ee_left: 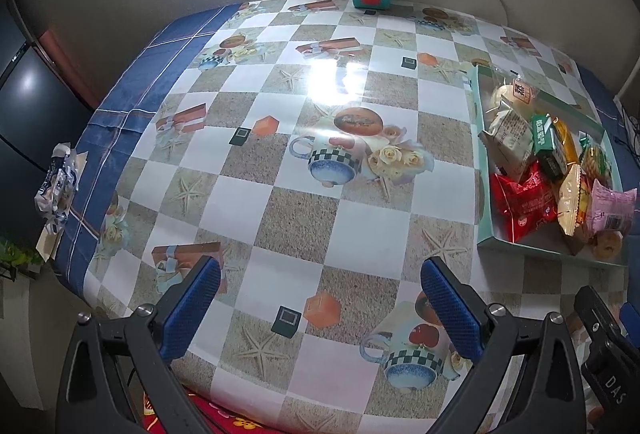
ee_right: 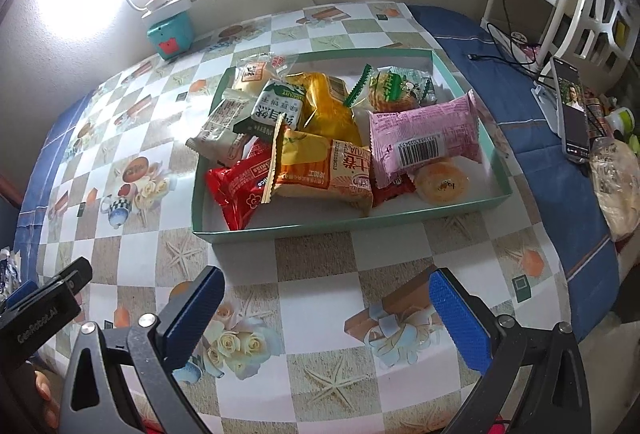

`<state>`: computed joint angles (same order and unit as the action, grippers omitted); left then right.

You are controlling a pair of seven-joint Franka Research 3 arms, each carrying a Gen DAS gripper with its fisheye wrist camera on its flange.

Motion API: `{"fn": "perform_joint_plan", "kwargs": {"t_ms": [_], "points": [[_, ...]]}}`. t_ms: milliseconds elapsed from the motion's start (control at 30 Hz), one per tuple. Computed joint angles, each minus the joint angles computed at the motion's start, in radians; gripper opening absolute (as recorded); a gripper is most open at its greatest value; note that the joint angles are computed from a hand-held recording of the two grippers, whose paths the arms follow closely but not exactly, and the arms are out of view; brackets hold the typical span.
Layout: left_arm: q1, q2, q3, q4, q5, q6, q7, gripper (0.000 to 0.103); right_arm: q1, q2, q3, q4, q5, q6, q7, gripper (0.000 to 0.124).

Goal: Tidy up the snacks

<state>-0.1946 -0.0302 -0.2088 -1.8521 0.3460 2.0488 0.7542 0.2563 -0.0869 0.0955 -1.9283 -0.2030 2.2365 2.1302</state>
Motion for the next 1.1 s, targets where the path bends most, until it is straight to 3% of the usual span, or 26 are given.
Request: {"fn": "perform_joint_plan", "kwargs": {"t_ms": [1100], "points": [[0.004, 0.003, 0.004, 0.000, -0.025, 0.021, 0.045, 0.100, 0.005, 0.028, -0.009, 0.034, -0.008, -0.016, -0.025, 0.103]]}}
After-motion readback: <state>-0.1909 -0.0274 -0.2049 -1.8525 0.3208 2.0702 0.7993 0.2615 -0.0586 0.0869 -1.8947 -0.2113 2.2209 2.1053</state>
